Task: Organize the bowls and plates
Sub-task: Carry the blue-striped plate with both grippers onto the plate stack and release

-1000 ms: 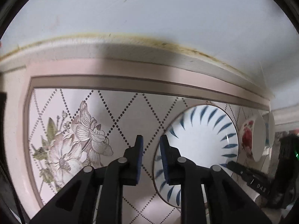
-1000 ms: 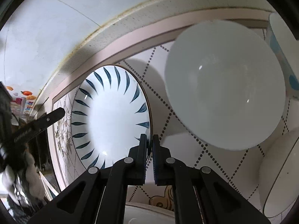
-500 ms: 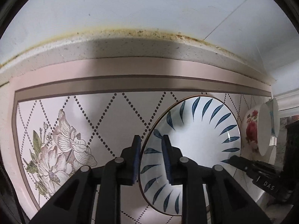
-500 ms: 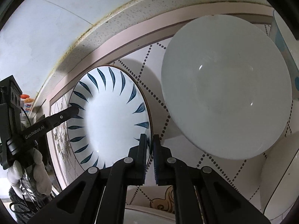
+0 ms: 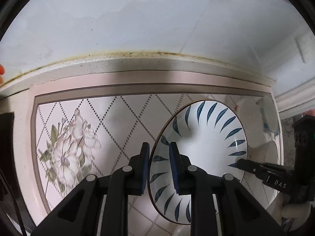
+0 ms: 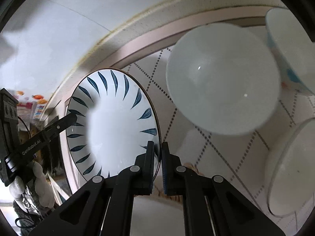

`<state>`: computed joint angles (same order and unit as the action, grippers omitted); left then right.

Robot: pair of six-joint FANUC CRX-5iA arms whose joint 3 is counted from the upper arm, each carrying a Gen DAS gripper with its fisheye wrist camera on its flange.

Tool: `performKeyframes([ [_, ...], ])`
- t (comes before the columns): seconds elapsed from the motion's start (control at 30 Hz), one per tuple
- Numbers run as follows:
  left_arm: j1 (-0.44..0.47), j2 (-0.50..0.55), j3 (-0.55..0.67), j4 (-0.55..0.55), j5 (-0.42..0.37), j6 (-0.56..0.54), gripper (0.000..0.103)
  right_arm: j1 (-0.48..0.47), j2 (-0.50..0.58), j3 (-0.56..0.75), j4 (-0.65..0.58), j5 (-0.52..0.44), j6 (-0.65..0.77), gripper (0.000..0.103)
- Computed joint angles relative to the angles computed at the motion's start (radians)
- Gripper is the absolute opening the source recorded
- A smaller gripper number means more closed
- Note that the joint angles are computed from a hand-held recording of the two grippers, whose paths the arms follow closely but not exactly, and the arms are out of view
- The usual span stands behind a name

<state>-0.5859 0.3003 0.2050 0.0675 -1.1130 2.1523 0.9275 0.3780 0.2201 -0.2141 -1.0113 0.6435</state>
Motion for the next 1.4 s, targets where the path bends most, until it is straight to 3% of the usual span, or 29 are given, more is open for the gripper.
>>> performKeyframes([
  [0.37, -0.151, -0.116, -0.033, -0.083, -0.042, 0.175, 0.018, 0.086, -0.201, -0.125, 0.046, -0.076, 0.020, 0.008],
  [0.6, -0.224, -0.146, -0.133, -0.052, -0.020, 0.270, 0.018, 0.159, -0.306, -0.248, 0.058, -0.108, 0.017, 0.008],
  [0.87, -0.256, -0.135, -0.221, -0.004, 0.022, 0.325, 0.018, 0.198, -0.348, -0.362, 0.037, -0.059, 0.003, 0.008],
  [1.03, -0.283, -0.107, -0.179, -0.057, -0.015, 0.366, 0.018, 0.208, -0.351, -0.398, 0.028, -0.023, 0.004, 0.008],
  [1.4, -0.312, -0.081, -0.176, -0.083, -0.021, 0.457, 0.018, 0.207, -0.318, -0.397, 0.026, 0.011, 0.046, 0.008],
])
